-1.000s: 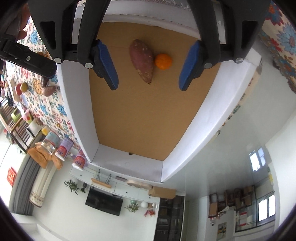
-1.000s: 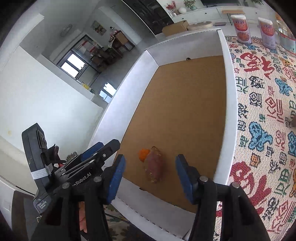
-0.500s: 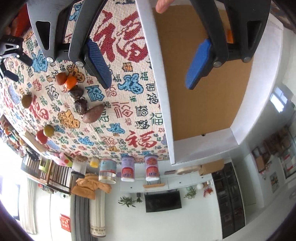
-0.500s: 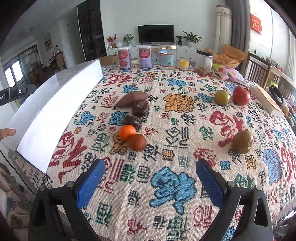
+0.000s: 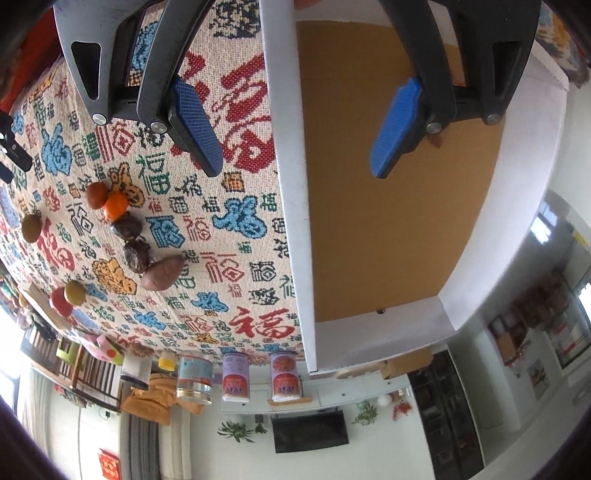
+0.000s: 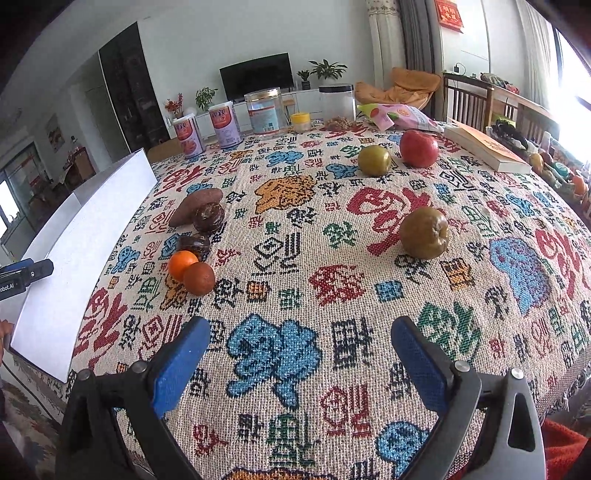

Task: Organize fruits
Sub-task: 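Withdraw both tools from the box back over the table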

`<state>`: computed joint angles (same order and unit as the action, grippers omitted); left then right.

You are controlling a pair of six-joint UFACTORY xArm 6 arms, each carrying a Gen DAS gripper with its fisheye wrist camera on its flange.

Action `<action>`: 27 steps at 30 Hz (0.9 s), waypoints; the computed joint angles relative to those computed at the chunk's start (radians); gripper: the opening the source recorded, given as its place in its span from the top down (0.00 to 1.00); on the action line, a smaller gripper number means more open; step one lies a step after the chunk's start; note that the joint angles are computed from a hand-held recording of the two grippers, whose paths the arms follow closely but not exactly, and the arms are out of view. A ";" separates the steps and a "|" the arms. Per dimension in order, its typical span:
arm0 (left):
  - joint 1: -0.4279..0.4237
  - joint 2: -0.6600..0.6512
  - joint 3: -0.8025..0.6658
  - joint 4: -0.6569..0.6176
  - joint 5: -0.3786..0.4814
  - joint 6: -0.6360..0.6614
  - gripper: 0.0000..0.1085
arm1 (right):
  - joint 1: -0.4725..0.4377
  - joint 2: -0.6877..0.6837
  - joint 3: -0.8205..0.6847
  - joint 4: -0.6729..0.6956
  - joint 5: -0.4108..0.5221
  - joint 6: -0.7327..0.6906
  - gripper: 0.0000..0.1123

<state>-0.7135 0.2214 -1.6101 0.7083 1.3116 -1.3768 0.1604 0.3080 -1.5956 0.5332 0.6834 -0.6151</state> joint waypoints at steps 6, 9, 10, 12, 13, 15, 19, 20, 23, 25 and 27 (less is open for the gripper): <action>-0.096 0.095 -0.161 0.218 0.213 -0.087 0.23 | -0.014 -0.005 -0.003 0.006 -0.001 0.026 0.13; -0.161 0.153 -0.245 0.388 0.231 -0.114 0.16 | -0.008 -0.034 0.017 -0.136 -0.073 0.063 0.12; -0.170 0.170 -0.266 0.415 0.198 -0.117 0.15 | -0.004 -0.039 0.026 -0.199 -0.099 0.073 0.11; -0.168 0.208 -0.313 0.404 0.099 -0.110 0.14 | -0.007 -0.040 0.035 -0.254 -0.137 0.089 0.11; -0.157 0.237 -0.345 0.368 0.035 -0.093 0.14 | -0.012 -0.036 0.033 -0.234 -0.132 0.089 0.10; -0.126 0.300 -0.407 0.260 -0.070 -0.053 0.14 | -0.031 -0.009 -0.009 -0.177 -0.052 0.094 0.11; -0.076 0.460 -0.555 0.090 -0.141 0.025 0.14 | -0.043 0.010 -0.032 -0.163 -0.011 0.106 0.11; -0.072 0.507 -0.612 0.067 -0.116 0.047 0.14 | -0.045 0.010 -0.031 -0.155 -0.010 0.103 0.11; -0.053 0.543 -0.620 0.052 -0.107 0.051 0.14 | -0.049 0.013 -0.033 -0.144 -0.003 0.099 0.10; -0.035 0.532 -0.573 0.042 -0.131 0.040 0.14 | -0.050 0.021 -0.044 -0.148 0.011 0.105 0.10; -0.018 0.517 -0.531 0.042 -0.152 0.022 0.14 | -0.051 0.035 -0.062 -0.159 0.029 0.119 0.10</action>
